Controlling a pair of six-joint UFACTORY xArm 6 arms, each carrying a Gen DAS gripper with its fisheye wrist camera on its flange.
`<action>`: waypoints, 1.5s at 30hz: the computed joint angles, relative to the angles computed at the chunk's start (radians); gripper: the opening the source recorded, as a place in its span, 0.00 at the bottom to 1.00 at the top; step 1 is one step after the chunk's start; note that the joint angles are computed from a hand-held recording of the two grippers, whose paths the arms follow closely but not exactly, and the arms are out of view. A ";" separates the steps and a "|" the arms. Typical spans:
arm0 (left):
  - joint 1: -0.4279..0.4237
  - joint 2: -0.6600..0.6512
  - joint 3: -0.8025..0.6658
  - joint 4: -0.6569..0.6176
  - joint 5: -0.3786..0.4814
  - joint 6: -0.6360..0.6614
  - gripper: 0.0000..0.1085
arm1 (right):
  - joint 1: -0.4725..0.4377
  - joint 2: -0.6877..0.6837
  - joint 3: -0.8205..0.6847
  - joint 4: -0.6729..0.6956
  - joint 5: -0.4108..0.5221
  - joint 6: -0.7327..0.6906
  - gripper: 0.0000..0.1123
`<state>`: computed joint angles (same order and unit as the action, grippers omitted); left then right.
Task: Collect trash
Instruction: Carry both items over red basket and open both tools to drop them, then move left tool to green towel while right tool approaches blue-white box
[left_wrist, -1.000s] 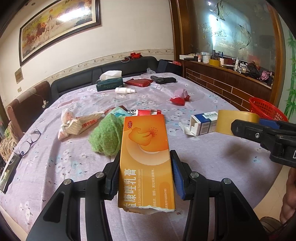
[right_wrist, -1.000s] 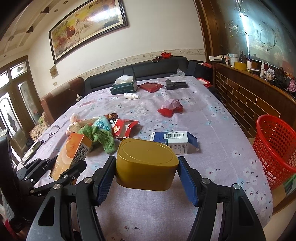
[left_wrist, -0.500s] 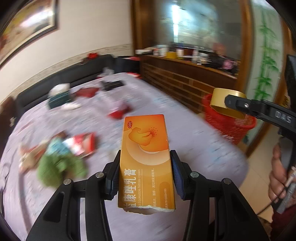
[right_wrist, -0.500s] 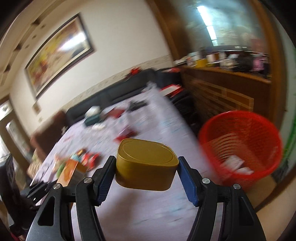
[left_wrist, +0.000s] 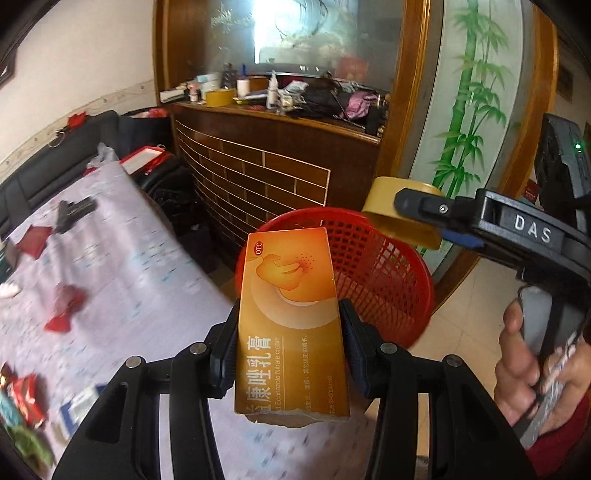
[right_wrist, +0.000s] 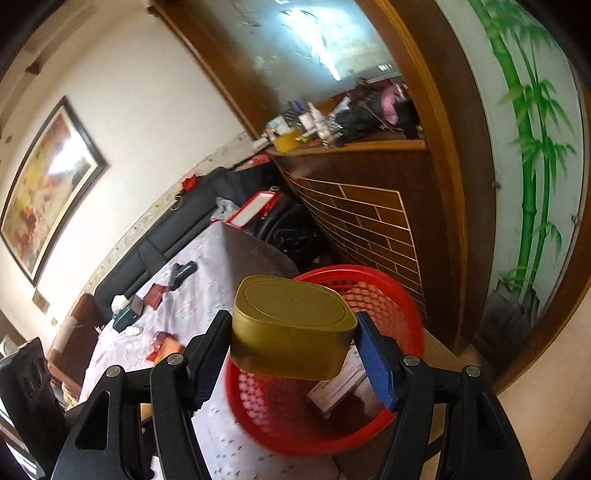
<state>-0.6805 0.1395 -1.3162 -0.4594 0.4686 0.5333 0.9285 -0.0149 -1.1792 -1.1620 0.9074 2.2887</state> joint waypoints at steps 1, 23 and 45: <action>-0.005 0.031 -0.036 -0.004 0.010 -0.007 0.45 | -0.018 -0.006 0.012 -0.002 -0.020 0.009 0.65; 0.216 -0.274 0.379 -0.043 -0.080 0.025 0.67 | 0.007 0.272 -0.277 0.048 -0.191 -0.155 0.72; 0.743 -0.031 0.117 -0.235 0.085 0.274 0.78 | 0.022 0.987 -1.291 0.599 -0.117 -0.891 0.72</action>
<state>0.0626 0.1086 -1.1988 -0.6949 0.5538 0.8072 0.9508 0.9725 -2.4705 -0.5629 0.7903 1.3978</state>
